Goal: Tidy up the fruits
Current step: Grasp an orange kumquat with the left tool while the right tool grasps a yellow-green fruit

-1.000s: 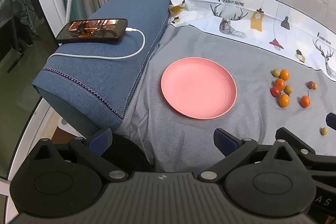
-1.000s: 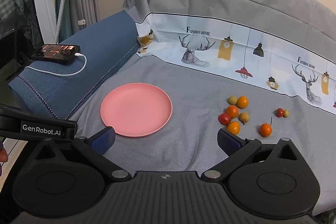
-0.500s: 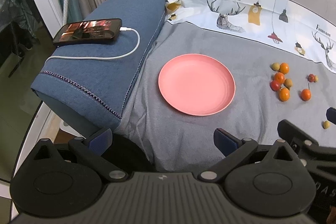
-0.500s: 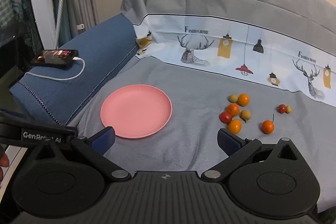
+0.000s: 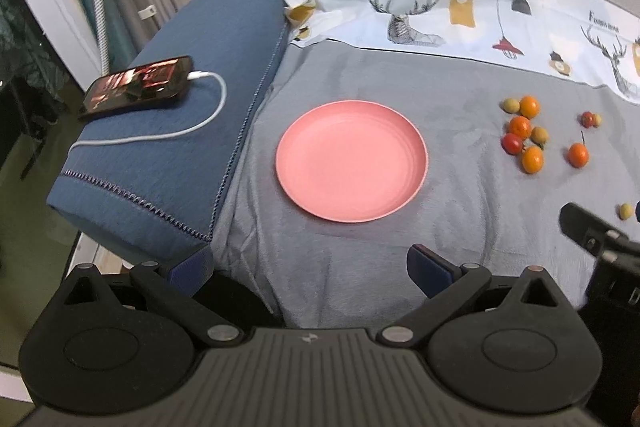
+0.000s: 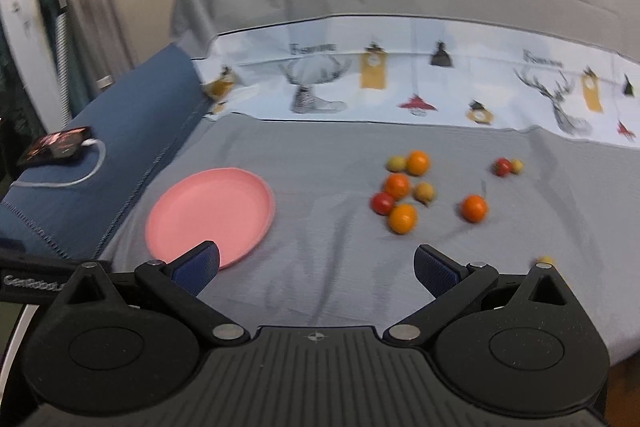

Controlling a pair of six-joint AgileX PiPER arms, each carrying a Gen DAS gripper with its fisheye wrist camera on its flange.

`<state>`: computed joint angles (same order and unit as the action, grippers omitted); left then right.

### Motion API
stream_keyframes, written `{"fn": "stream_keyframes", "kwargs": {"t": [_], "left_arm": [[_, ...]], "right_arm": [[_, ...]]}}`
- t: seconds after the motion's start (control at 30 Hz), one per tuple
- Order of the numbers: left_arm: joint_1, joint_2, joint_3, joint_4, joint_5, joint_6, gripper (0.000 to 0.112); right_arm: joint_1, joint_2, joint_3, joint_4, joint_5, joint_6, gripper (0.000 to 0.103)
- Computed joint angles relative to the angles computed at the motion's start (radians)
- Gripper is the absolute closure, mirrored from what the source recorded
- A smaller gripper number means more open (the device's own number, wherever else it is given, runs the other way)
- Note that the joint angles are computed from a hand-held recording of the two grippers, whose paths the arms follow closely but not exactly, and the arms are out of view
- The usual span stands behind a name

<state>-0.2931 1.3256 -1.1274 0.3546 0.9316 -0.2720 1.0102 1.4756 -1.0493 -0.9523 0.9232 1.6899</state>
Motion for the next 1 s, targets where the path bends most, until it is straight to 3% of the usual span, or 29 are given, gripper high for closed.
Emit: {"fn": "stream_keyframes", "kwargs": {"t": [0.37, 0.53, 0.63, 0.7, 0.83, 0.93, 1.0], "left_arm": [[-0.176, 0.155, -0.095, 0.065, 0.062, -0.084, 0.009], [-0.209, 0.252, -0.159, -0.011, 0.023, -0.058, 0.009], [-0.228, 0.341, -0.230, -0.052, 0.005, -0.038, 0.009], [-0.240, 0.423, -0.305, -0.089, 0.002, -0.019, 0.009], [-0.260, 0.611, -0.487, -0.168, -0.010, 0.023, 0.009], [-0.270, 0.793, -0.696, -0.252, 0.025, 0.071, 0.009], [-0.273, 0.933, -0.882, -0.293, 0.096, 0.090, 0.009]], "right_arm": [[-0.118, -0.108, 0.213, -0.025, 0.008, 0.123, 0.001], [-0.228, -0.117, 0.338, -0.106, -0.015, 0.171, 0.001], [-0.374, -0.114, 0.399, -0.119, -0.112, 0.135, 0.001], [-0.505, -0.102, 0.430, -0.107, -0.230, 0.086, 0.001], [-0.799, -0.003, 0.411, 0.094, -0.481, -0.171, 0.001], [-0.907, 0.124, 0.356, 0.164, -0.548, -0.265, 0.001], [-0.961, 0.190, 0.311, 0.302, -0.574, -0.393, 0.001]]}}
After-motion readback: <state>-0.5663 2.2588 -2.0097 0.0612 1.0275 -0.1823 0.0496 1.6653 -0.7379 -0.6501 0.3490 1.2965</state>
